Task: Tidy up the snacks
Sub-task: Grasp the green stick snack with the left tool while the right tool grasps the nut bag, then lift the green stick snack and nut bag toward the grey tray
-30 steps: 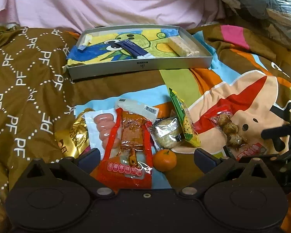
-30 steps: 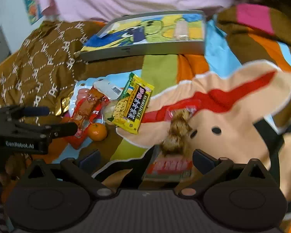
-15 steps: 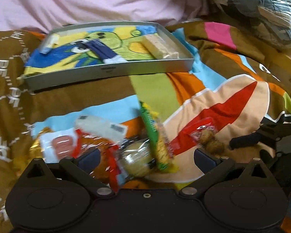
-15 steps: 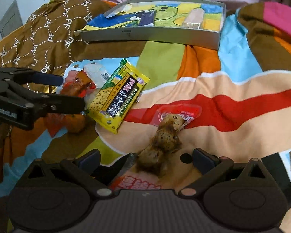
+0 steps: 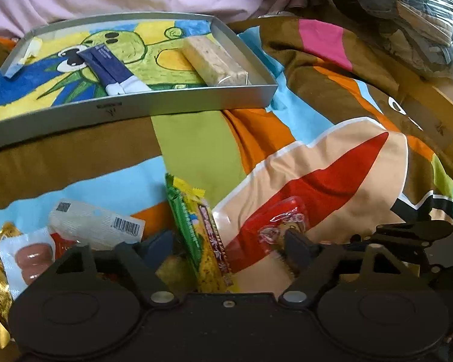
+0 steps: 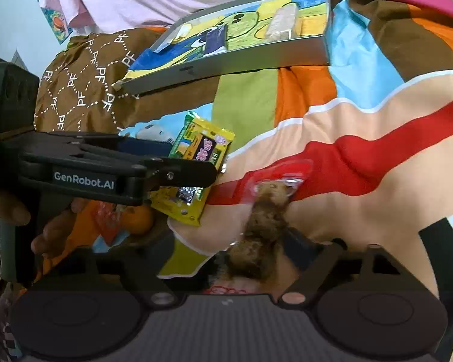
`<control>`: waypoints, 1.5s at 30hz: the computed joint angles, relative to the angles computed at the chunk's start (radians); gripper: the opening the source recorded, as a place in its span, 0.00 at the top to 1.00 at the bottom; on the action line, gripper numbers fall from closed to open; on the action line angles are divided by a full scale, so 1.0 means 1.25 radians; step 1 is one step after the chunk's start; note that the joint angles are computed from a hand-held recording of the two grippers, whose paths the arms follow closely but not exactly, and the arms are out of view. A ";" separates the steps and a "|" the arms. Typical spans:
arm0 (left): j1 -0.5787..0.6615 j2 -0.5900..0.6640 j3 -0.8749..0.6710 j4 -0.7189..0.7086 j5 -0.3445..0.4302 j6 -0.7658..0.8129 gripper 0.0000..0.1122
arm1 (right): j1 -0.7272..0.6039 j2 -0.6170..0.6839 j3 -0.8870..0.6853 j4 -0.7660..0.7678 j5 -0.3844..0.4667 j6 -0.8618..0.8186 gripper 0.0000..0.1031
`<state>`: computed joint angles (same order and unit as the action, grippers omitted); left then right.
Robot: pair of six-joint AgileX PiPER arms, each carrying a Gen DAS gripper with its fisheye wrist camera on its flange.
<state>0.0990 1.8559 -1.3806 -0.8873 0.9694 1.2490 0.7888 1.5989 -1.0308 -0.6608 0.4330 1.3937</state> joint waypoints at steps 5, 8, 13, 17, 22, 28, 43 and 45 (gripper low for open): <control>0.013 -0.004 0.000 -0.011 0.022 -0.008 0.43 | -0.013 -0.006 0.011 0.032 -0.037 -0.007 0.55; 0.018 -0.007 -0.002 -0.016 0.040 -0.003 0.49 | -0.006 0.000 0.001 0.029 -0.027 -0.012 0.55; -0.005 -0.006 0.003 -0.003 0.012 -0.026 0.53 | -0.013 0.004 0.003 0.058 -0.051 -0.025 0.56; -0.037 0.006 -0.001 0.035 -0.036 -0.075 0.55 | -0.031 0.032 -0.013 0.120 -0.059 -0.066 0.55; -0.050 0.020 -0.003 0.033 -0.067 -0.112 0.65 | -0.015 0.073 -0.042 0.050 -0.045 -0.011 0.53; -0.055 0.022 -0.013 0.068 -0.096 -0.186 0.86 | 0.057 0.141 -0.121 -0.104 0.082 0.077 0.54; -0.037 -0.054 0.055 0.055 -0.145 -0.156 0.90 | 0.261 0.339 -0.357 -0.296 0.522 -0.155 0.67; -0.035 -0.067 0.067 0.049 -0.156 -0.144 0.90 | 0.274 0.359 -0.374 -0.317 0.558 -0.184 0.68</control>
